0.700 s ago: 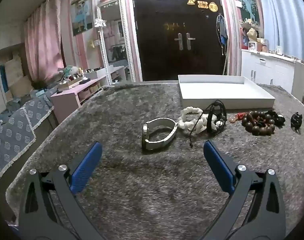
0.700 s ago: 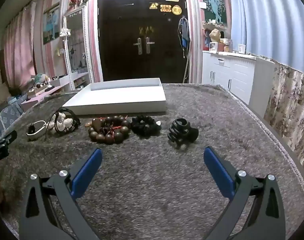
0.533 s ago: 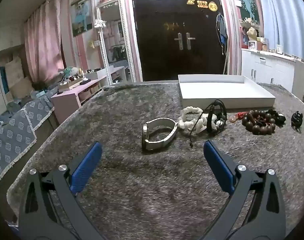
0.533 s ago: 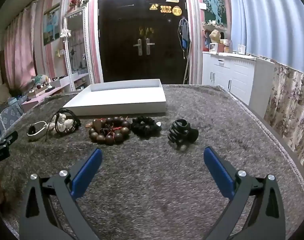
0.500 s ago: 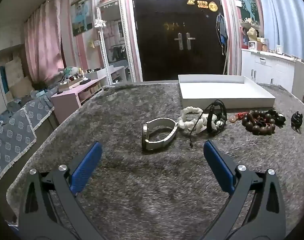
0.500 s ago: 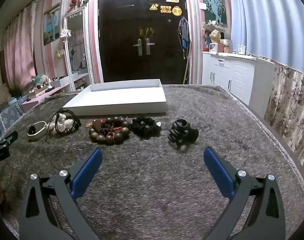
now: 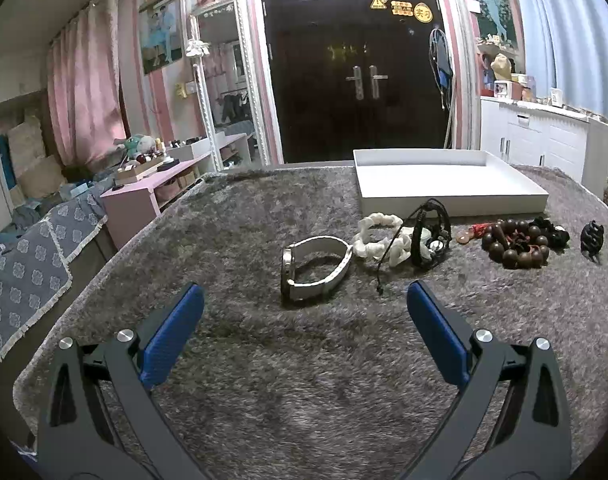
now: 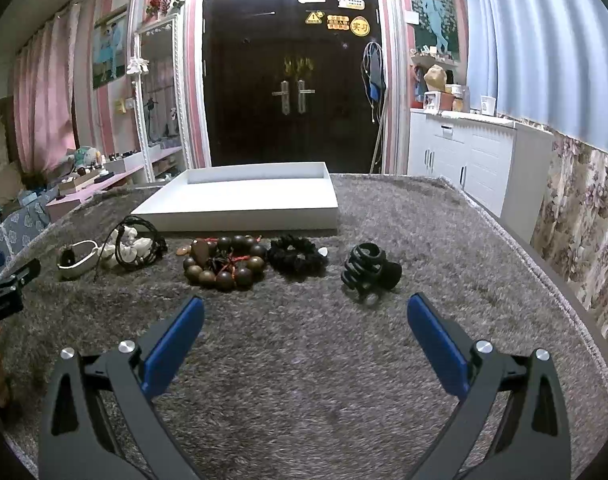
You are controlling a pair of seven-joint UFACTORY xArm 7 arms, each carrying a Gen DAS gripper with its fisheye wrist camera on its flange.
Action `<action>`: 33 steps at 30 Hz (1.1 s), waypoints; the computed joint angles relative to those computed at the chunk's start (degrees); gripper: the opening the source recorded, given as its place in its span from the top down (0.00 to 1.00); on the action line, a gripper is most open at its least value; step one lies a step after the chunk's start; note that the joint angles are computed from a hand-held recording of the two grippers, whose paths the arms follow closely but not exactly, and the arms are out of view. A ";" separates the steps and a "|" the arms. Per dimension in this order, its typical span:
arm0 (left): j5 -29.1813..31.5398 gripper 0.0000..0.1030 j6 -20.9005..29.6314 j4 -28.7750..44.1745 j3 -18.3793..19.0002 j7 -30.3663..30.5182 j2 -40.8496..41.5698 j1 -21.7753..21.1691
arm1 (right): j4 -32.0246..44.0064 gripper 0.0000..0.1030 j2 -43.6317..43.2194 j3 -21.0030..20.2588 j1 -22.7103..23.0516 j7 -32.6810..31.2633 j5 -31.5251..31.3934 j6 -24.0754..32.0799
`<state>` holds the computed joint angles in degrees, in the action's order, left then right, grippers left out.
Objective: Organize jewelry
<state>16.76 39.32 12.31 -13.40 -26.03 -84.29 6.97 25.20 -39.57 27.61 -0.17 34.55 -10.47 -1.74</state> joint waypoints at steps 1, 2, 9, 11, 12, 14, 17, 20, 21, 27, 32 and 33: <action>-0.07 0.03 -0.17 -0.07 -0.08 0.01 0.28 -0.23 | -0.01 0.02 -0.06 0.21 -0.20 0.13 -0.01 -0.01; -0.27 0.03 0.14 -1.23 -0.66 -0.34 -1.20 -1.04 | -0.02 0.02 -0.23 0.43 -0.43 0.31 0.00 0.00; -0.27 0.03 0.16 -1.51 -0.32 -0.49 -1.60 -1.44 | -0.23 0.02 -0.55 0.56 -0.45 0.71 -0.08 -0.11; -0.38 0.03 0.07 -1.54 0.01 -0.30 -1.60 -1.66 | -0.13 0.02 -0.50 0.86 -0.75 0.79 -0.18 -0.14; -0.53 0.03 -0.15 -1.66 0.59 0.04 -1.66 -1.99 | -0.17 0.02 -0.55 0.78 -0.69 0.75 -0.22 -0.11; -0.86 0.03 -0.17 -1.65 1.16 0.41 -1.46 -2.03 | -0.14 0.02 -0.51 0.82 -0.74 0.85 -0.20 -0.13; -1.49 0.03 0.04 -1.37 1.97 1.09 -0.59 -2.06 | -0.26 0.02 -0.69 0.79 -0.64 0.93 -0.23 -0.04; -2.01 0.03 0.18 -1.09 2.61 1.88 0.29 -2.15 | -0.46 0.02 -1.09 1.02 -0.85 1.17 -0.24 -0.18; -2.30 0.03 0.22 -0.89 2.17 1.71 0.67 -2.26 | -0.55 0.02 -1.30 1.18 -1.01 1.28 -0.25 -0.22; -2.17 0.03 0.23 -1.15 1.03 1.42 -0.30 -2.24 | -0.35 0.02 -1.19 0.78 -0.97 1.05 -0.31 0.21; -2.39 0.03 0.30 -0.95 1.38 1.28 0.11 -2.18 | 0.12 0.02 -0.44 0.33 -0.64 0.89 -0.47 0.71; -2.39 0.03 0.39 -0.94 1.35 1.28 0.12 -2.16 | 0.20 0.02 -0.32 0.23 -0.58 0.85 -0.51 0.75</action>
